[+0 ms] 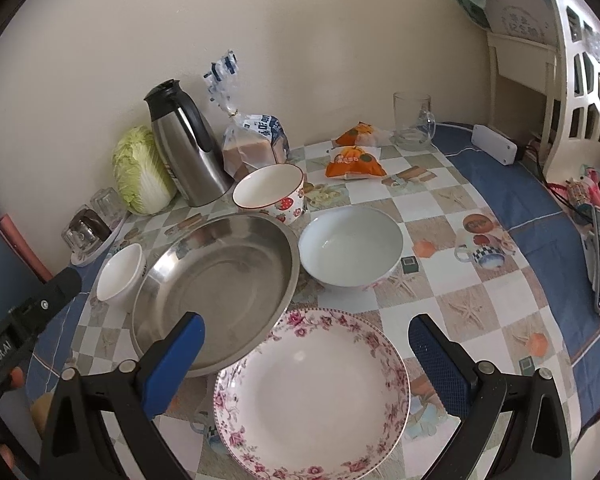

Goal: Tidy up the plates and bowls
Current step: 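Withdraw the left tool while the right tool moves to the floral plate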

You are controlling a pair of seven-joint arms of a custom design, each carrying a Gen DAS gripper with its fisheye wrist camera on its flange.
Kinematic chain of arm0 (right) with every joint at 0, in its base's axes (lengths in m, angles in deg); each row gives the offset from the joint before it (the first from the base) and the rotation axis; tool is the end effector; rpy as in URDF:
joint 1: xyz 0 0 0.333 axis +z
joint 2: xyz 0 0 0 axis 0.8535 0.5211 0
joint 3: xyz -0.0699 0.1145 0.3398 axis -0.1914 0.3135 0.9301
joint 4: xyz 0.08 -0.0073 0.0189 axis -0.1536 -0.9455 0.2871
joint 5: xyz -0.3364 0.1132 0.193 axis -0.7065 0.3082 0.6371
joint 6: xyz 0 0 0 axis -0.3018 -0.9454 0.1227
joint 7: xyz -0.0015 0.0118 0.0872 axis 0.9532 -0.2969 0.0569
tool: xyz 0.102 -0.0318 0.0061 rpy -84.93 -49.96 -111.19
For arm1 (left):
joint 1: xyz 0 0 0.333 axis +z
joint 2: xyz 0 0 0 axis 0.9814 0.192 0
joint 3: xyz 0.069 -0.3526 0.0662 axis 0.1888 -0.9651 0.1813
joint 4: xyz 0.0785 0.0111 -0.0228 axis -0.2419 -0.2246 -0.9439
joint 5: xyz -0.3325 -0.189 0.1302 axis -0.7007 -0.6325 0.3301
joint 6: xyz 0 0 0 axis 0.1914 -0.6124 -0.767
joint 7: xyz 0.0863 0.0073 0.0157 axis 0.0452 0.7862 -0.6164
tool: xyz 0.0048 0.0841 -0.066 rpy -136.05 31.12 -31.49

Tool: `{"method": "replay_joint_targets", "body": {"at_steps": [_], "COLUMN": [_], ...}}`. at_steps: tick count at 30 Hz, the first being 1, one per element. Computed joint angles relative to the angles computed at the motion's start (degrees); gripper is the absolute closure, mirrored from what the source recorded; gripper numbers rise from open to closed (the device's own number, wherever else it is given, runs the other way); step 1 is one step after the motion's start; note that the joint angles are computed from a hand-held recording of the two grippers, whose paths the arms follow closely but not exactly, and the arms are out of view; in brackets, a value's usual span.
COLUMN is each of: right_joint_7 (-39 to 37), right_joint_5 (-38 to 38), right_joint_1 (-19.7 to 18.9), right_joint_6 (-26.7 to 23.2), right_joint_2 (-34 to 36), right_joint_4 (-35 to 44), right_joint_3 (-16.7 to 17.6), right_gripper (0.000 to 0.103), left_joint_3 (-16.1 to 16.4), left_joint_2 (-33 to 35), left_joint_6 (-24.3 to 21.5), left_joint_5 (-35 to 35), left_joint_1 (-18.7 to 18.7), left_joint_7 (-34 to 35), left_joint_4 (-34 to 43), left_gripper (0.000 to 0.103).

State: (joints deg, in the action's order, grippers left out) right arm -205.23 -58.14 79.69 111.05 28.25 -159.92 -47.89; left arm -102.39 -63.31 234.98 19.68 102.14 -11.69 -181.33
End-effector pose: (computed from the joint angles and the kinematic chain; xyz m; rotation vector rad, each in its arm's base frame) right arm 0.5149 0.2691 0.3999 -1.2951 2.1154 -0.6815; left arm 0.5912 -0.1254 0.4149 -1.5761 1.9588 -1.0787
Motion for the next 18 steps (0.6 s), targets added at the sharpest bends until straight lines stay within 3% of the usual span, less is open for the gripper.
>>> {"method": "replay_joint_targets", "body": {"at_steps": [5,8,18], "right_joint_7": [2.48,3.48,-4.87], "right_joint_5": [-0.42,-0.06,11.12], "right_joint_1": [-0.42,-0.9,-2.11], "right_joint_6": [1.77,3.11,3.89], "right_joint_2": [-0.61,-0.7,0.43], "right_joint_4": [-1.74,-2.63,-4.47], "right_joint_3": [-0.29,-0.37,-0.3], "right_gripper": [0.0,0.0,0.0], "left_joint_3": [-14.38,-20.0,-25.42], "left_joint_2": [3.02,4.81,7.14], "left_joint_6": [-3.46,-5.38,-13.82], "left_joint_5": [1.42,-0.21,-7.41], "left_joint_1": [12.46,16.74,18.29], "left_joint_7": [3.05,6.62,17.2], "left_joint_4": [-0.08,-0.49,-0.51], "left_gripper": [0.004,0.004,0.004]}}
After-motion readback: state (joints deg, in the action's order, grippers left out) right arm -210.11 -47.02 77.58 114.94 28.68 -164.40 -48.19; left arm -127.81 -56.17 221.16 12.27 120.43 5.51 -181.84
